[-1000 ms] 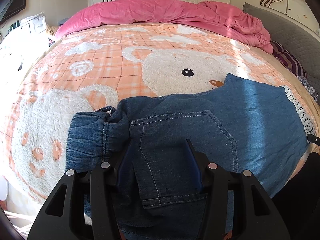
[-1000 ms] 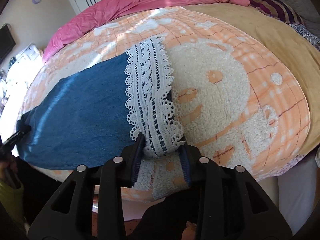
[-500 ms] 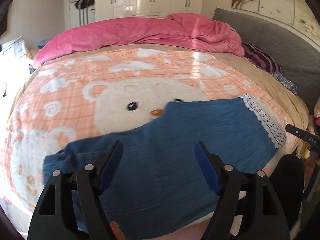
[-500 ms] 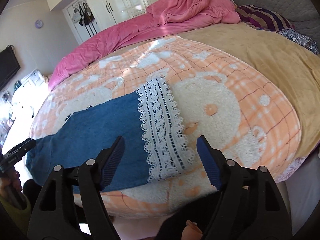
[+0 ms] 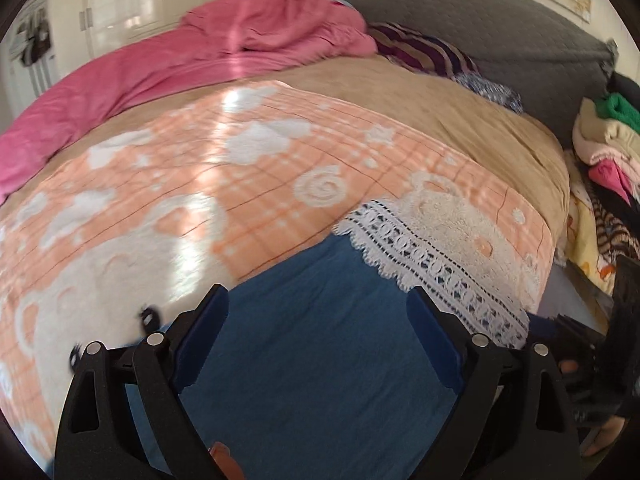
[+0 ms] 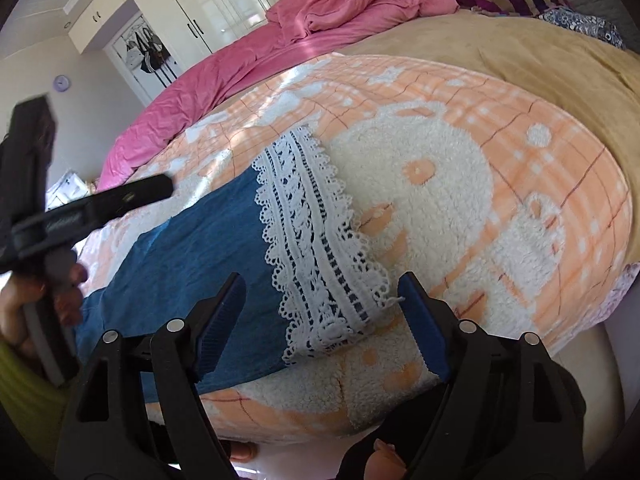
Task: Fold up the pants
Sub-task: 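Grasp the lace hem with the left gripper while the right gripper lifts the lace hem toward it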
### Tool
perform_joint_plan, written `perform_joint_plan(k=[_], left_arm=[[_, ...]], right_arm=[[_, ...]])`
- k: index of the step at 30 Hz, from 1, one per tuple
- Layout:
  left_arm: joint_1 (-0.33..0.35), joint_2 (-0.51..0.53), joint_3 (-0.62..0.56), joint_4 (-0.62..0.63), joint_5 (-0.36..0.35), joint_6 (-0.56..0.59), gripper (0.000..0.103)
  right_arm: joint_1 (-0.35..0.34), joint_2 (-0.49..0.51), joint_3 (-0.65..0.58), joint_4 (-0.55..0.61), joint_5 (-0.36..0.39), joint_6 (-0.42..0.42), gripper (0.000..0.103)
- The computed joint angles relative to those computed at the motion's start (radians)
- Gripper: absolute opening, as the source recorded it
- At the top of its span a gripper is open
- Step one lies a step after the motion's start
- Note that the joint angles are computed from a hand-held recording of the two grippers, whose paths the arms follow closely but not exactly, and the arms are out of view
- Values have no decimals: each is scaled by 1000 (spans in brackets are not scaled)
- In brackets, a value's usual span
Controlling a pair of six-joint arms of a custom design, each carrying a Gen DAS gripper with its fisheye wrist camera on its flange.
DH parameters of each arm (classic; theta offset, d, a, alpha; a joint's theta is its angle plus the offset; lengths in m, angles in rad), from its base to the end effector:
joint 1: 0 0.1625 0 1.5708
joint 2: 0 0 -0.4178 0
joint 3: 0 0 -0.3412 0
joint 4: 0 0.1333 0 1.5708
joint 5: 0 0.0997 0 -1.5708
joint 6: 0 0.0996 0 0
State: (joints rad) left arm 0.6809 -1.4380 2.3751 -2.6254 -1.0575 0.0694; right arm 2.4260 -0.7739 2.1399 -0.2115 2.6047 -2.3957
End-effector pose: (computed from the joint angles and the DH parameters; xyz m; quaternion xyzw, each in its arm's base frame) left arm -0.1701 -0.3723 0.2272 0.4324 0.8635 -0.1531 0.2097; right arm 0.2559 -0.1592 0.0335 -0.0555 -0.8549 0.4722 0.2078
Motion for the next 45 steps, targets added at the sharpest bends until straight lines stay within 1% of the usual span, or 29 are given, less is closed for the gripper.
perform_joint_plan(k=[2, 4, 8, 9, 11, 12, 13, 14, 16, 18, 19, 21, 24, 28, 31, 34, 35, 36, 37, 38, 41, 45], left_arm=[[24, 70, -32, -17, -19, 21, 90], [54, 127, -71, -14, -43, 35, 90], [107, 208, -138, -3, -88, 75, 90], [120, 227, -154, 2, -101, 84, 90], [142, 253, -184, 15, -126, 99, 90], [153, 262, -195, 15, -146, 107, 89], [169, 272, -211, 22, -180, 114, 88], [180, 282, -226, 34, -203, 115, 87], [191, 297, -240, 38, -238, 134, 73], [198, 313, -255, 47, -267, 161, 70], [201, 318, -260, 50, -281, 172, 67], [208, 329, -268, 51, -309, 199, 66], [221, 347, -281, 61, -341, 218, 66], [241, 373, -302, 88, -370, 203, 66], [260, 373, -304, 87, -423, 204, 66], [260, 368, -299, 87, -428, 211, 54], [262, 367, -297, 87, -433, 213, 46], [264, 364, -297, 91, -435, 214, 41], [273, 365, -301, 96, -441, 208, 35], [282, 363, -304, 96, -454, 204, 31], [297, 346, -295, 71, -486, 199, 23], [302, 290, -276, 41, -540, 204, 22]], right_arm=[[-10, 7, 8, -18, -13, 3, 71], [-5, 8, 11, -31, -8, -13, 71], [-12, -9, 44, -101, -24, -53, 71], [-18, -22, 61, -135, -37, -75, 71], [-29, -46, 96, -201, -56, -100, 67], [-32, -53, 104, -216, -59, -104, 60], [-34, -60, 117, -237, -67, -111, 55], [-38, -65, 125, -251, -78, -120, 54], [-38, -67, 130, -264, -82, -130, 50], [-34, -72, 139, -289, -85, -147, 45], [-39, -82, 153, -318, -101, -167, 44], [-58, -97, 174, -358, -136, -197, 44], [-71, -98, 175, -359, -138, -189, 44], [-77, -96, 167, -352, -144, -197, 46], [-95, -113, 194, -409, -181, -237, 46], [-107, -115, 194, -422, -197, -263, 45], [-109, -112, 188, -419, -199, -273, 44], [-111, -109, 181, -411, -200, -278, 37], [-119, -110, 180, -409, -214, -285, 26], [-130, -114, 185, -418, -238, -294, 23], [-131, -120, 196, -452, -257, -327, 20], [-121, -123, 203, -481, -268, -359, 18]])
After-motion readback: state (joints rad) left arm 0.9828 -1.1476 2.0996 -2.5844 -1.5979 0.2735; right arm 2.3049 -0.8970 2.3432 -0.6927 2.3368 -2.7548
